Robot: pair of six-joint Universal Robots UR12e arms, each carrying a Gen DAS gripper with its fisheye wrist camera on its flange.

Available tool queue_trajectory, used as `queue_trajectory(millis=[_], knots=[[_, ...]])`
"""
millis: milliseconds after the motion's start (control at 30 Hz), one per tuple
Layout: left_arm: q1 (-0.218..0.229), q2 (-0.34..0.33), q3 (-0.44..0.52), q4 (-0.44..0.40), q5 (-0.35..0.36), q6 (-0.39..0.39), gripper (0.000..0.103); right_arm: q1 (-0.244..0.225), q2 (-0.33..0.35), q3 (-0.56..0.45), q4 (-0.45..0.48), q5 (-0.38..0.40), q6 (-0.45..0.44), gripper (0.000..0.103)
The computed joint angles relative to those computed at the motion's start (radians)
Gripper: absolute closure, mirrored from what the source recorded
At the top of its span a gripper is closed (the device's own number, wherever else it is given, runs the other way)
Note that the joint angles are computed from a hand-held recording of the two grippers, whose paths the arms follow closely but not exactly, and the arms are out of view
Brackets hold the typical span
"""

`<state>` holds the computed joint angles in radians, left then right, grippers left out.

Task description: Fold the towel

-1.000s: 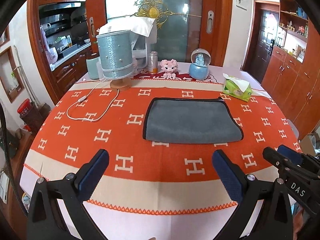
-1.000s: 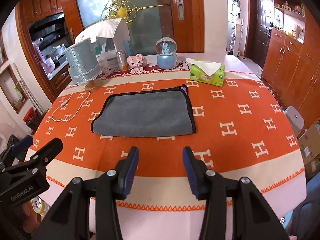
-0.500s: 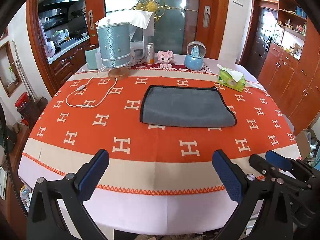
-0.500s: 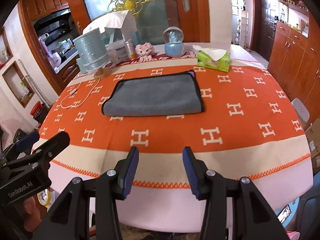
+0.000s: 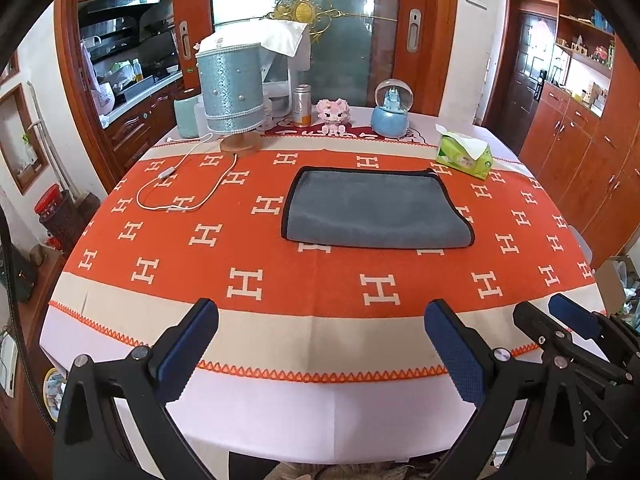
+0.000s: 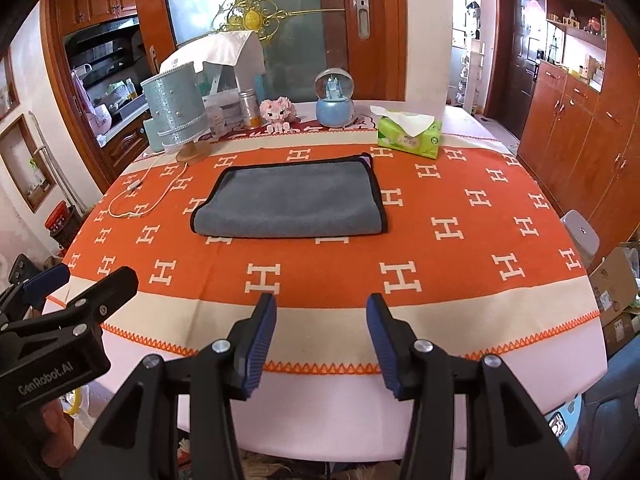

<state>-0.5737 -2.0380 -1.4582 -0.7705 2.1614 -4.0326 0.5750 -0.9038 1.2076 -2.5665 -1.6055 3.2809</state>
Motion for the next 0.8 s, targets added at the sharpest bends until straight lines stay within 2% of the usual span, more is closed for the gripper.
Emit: queue_trajectory(millis=[800], knots=[[-0.004,-0.003,0.007,-0.028,-0.003,0.007,0.001,0.004,-0.002,0.007,-0.008,-0.005,0.001,0.055]])
